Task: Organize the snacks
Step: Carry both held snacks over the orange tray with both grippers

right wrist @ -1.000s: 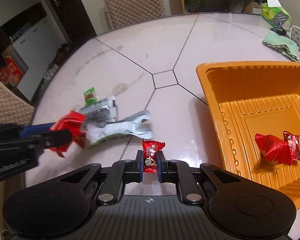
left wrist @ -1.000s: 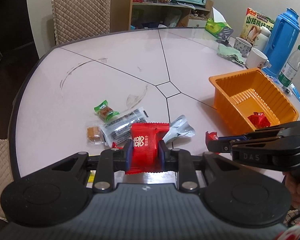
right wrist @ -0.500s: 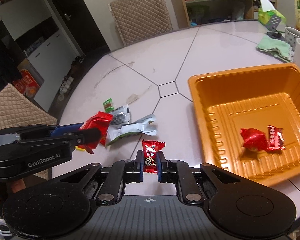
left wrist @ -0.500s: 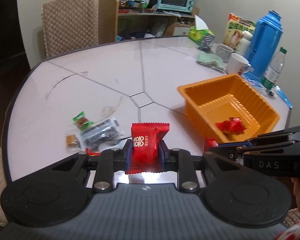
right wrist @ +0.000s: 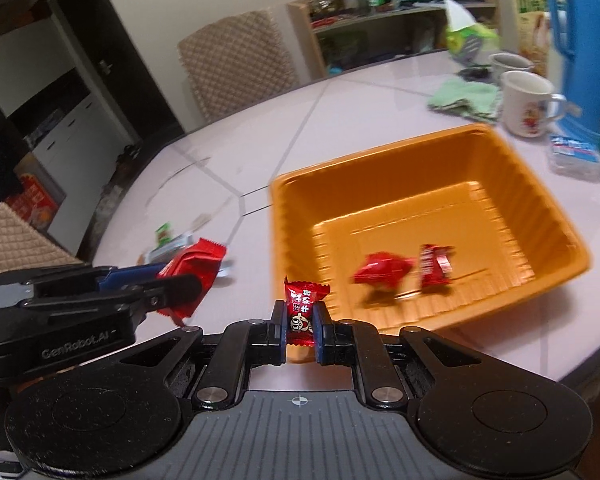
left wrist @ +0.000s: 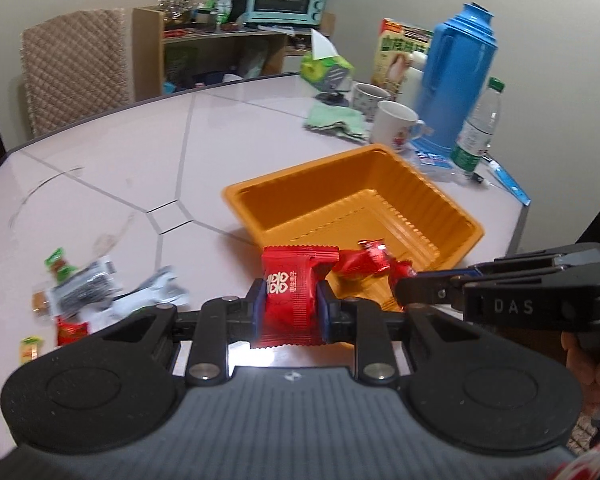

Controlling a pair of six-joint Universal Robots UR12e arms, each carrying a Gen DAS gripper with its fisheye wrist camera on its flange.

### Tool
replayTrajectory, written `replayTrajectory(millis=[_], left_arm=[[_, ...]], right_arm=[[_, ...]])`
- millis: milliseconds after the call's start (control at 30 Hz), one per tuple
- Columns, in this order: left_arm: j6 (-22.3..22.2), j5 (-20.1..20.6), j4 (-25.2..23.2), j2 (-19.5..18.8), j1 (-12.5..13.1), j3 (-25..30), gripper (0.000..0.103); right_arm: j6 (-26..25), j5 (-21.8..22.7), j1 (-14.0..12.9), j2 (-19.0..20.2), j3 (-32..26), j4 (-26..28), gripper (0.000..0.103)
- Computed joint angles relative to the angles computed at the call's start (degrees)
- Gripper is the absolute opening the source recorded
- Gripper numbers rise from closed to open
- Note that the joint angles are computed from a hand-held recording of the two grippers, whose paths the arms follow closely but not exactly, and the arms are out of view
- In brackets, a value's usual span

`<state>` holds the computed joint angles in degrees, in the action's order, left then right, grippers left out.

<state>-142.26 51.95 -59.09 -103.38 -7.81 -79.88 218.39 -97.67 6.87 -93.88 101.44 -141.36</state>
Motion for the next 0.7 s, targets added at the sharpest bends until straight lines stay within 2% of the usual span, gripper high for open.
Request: replayTrajectory(millis=[233, 367, 567, 700], left_arm=[[-3.09, 1.69, 3.24, 0.57, -3.1, -1.24, 0.024], [-6.84, 3.78, 5.48, 0.05, -4.89, -1.11, 0.024], [-13.46, 9.1, 8.07, -1.25, -7.3, -0.27, 0.024], [-15.32, 12.66, 9.65, -1.84, -8.44, 0.0, 0.024]], right_arm=[[-1.7, -1.72, -3.48, -3.86, 3.26, 0.72, 0.013], [-3.84, -1.64, -6.25, -5.68, 4.96, 0.69, 0.013], [-8.08, 1.1, -10.53, -6.99, 6.76, 0.14, 0.013], [-10.96, 3.62, -12.77, -6.86, 7.45, -0.32, 0.013]])
